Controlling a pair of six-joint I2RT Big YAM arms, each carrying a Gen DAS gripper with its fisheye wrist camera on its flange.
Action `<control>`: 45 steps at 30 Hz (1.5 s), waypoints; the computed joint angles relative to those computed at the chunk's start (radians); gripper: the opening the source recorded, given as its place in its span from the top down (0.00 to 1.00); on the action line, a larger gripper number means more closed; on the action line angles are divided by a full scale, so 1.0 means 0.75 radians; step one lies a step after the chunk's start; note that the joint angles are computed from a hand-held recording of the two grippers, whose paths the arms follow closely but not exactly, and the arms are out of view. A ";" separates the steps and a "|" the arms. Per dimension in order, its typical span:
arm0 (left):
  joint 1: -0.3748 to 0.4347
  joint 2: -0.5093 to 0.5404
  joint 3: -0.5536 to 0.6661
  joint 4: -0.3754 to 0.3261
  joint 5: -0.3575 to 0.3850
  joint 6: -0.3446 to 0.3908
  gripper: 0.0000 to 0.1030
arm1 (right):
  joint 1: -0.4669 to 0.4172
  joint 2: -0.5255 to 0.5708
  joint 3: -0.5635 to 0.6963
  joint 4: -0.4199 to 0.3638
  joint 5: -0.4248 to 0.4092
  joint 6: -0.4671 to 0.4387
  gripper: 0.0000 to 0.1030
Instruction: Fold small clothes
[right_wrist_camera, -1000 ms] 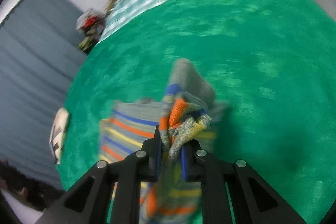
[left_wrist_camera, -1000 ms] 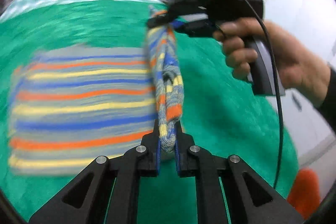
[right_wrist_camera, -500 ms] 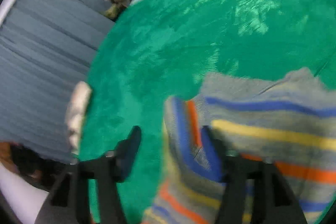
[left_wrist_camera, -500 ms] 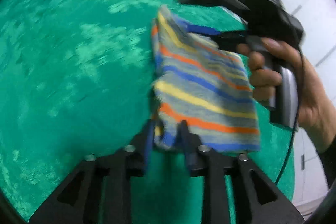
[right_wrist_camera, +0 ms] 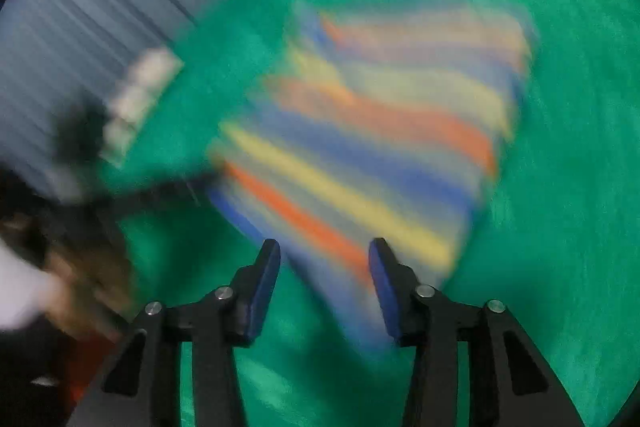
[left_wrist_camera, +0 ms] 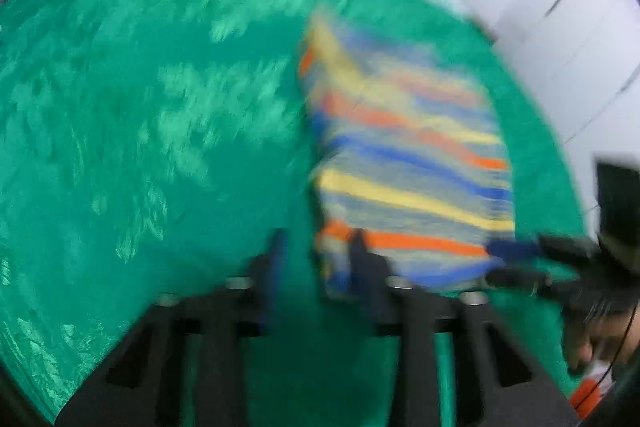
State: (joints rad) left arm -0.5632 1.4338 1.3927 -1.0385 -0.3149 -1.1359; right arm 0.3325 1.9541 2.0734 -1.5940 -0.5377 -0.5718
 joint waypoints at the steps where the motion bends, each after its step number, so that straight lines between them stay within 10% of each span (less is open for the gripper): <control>1: -0.001 -0.017 -0.029 0.025 0.007 -0.020 0.76 | -0.008 -0.082 -0.140 0.126 0.030 -0.002 0.71; 3: -0.033 -0.047 -0.029 -0.009 -0.062 -0.069 0.59 | -0.020 -0.212 -0.279 0.300 0.018 0.053 0.66; 6: -0.129 -0.104 -0.029 -0.078 -0.220 -0.152 0.26 | -0.062 -0.387 -0.462 0.528 -0.061 0.141 0.32; 13: -0.259 -0.086 -0.042 -0.310 -0.471 -0.250 0.12 | -0.164 -0.718 -0.946 1.009 0.186 0.318 0.27; 17: -0.275 -0.049 -0.083 -0.291 -0.470 -0.234 0.12 | -0.208 -0.749 -1.060 1.074 0.335 0.407 0.27; 45: -0.295 -0.081 -0.208 -0.109 -0.456 -0.181 0.01 | -0.235 -0.724 -1.112 1.121 0.302 0.397 0.09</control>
State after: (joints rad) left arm -0.7847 1.3730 1.2364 -1.1202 -0.6570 -1.2714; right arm 0.1560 1.4109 1.2398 -0.7530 -0.3112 -0.2742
